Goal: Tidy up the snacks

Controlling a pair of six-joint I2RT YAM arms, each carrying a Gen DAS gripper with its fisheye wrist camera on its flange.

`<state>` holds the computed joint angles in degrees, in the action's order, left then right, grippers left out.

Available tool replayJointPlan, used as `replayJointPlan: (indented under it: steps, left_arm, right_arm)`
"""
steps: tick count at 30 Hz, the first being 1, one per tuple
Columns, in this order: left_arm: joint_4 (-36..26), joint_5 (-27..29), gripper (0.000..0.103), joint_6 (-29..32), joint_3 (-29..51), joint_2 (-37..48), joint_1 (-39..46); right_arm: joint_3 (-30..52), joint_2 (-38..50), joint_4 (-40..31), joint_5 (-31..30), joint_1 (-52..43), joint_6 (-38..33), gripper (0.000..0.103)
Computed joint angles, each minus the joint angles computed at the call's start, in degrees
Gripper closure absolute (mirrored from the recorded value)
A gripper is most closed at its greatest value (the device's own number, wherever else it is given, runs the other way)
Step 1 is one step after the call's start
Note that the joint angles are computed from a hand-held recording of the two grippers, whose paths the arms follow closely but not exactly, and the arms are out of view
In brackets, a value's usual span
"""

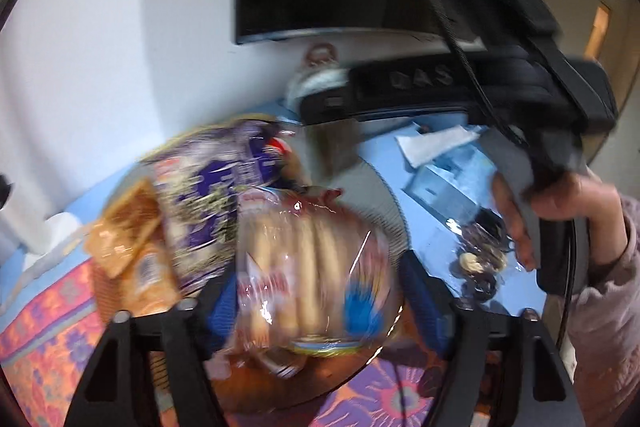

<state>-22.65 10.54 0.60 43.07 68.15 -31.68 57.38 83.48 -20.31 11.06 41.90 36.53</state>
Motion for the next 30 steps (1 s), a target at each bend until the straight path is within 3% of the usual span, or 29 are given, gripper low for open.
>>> replayJointPlan:
  steps: [1,3,11,16,23,26,30]
  left_arm:
    - [0.6,0.0,0.005,-0.1,0.1,0.4,-0.3]
    - [1.7,-0.9,0.003,-0.6,0.2,0.4,-0.7]
    - [-1.4,-1.3,0.003,-1.2,3.3,1.0,3.4]
    - [-6.2,-1.1,0.003,-2.6,4.5,-4.2,10.0]
    - [-11.5,-10.4,0.002,-2.1,1.0,-13.6,17.6]
    - [-11.3,-11.1,0.002,-1.7,-4.6,-19.6,20.5]
    - [-7.6,-17.1,0.002,-4.2,-14.7,-28.4,19.5]
  right_arm:
    - [1.7,1.4,-2.3,-1.4,-0.8,0.1,0.011]
    - [3.4,2.8,-5.3,0.1,-0.7,0.6,0.01]
    - [2.7,0.7,-5.8,-0.1,-0.4,2.3,0.01]
    - [3.7,-4.2,-8.5,2.7,3.2,5.2,0.01]
    - [6.1,-6.0,-11.4,14.7,18.2,8.5,0.002]
    - [6.6,-2.9,-12.3,22.1,25.7,10.5,0.001]
    - [5.3,2.3,-12.1,31.6,33.0,12.6,0.001]
